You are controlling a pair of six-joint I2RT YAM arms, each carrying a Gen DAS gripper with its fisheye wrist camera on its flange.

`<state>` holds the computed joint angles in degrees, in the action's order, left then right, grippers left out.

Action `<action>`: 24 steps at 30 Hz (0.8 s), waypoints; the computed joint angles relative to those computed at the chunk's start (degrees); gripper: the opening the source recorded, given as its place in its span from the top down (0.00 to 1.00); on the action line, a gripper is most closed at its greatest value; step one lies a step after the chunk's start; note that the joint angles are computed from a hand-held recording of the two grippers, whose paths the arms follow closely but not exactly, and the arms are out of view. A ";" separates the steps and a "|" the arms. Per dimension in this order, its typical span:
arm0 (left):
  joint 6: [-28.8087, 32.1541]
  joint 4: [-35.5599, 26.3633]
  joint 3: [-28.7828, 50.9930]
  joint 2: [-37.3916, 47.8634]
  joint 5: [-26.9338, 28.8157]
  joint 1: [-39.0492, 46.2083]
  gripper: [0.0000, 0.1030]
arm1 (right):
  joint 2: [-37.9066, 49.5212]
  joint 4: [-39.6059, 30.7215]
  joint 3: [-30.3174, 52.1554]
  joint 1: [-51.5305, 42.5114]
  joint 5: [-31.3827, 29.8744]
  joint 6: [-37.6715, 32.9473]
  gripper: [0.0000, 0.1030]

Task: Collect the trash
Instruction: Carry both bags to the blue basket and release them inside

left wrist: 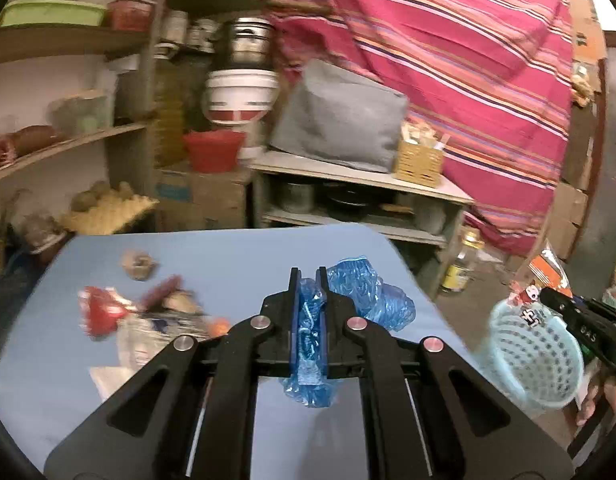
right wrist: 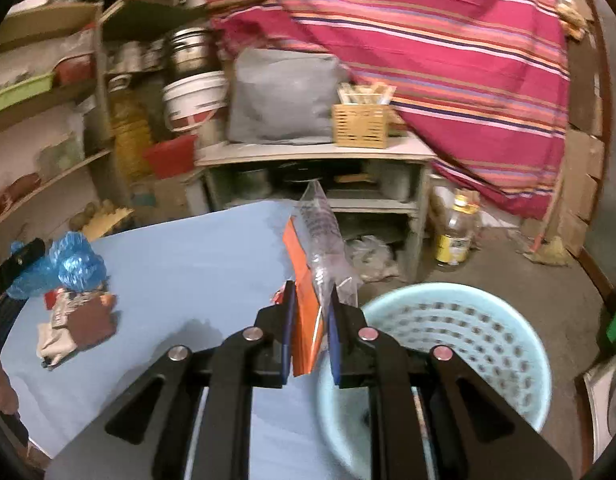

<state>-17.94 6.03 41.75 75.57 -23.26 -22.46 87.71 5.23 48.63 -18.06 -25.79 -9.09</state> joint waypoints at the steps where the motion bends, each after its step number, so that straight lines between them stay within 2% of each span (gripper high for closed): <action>1: -0.56 0.39 1.18 1.90 -0.66 -2.03 0.94 | 0.75 -0.44 0.73 -2.03 -1.01 -0.46 0.86; 8: -2.99 2.06 8.99 13.33 -2.33 -11.77 0.94 | 8.51 -4.29 7.21 -12.16 -5.00 -3.84 0.86; 16: -4.69 2.07 19.17 25.38 -2.07 -18.88 0.94 | 15.80 -9.04 13.47 -16.22 -5.64 -8.61 0.82; 18: -5.28 1.77 21.40 27.84 -1.75 -19.89 0.94 | 17.22 -9.13 14.29 -16.37 -4.83 -9.32 0.72; 19: -5.44 1.51 22.17 28.58 -1.74 -20.24 0.94 | 17.54 -8.72 14.25 -16.46 -4.53 -9.42 0.62; 20: -5.59 1.15 23.27 29.64 -1.71 -20.57 0.94 | 17.73 -8.29 14.26 -16.64 -4.26 -9.46 0.58; 24: -5.67 -0.39 27.39 33.55 -0.95 -21.44 0.94 | 18.31 -8.30 14.95 -17.12 -3.83 -9.32 0.55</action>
<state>-23.60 5.64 69.14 109.12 -24.21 -43.90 106.03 -3.07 63.58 -35.18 -29.63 -18.42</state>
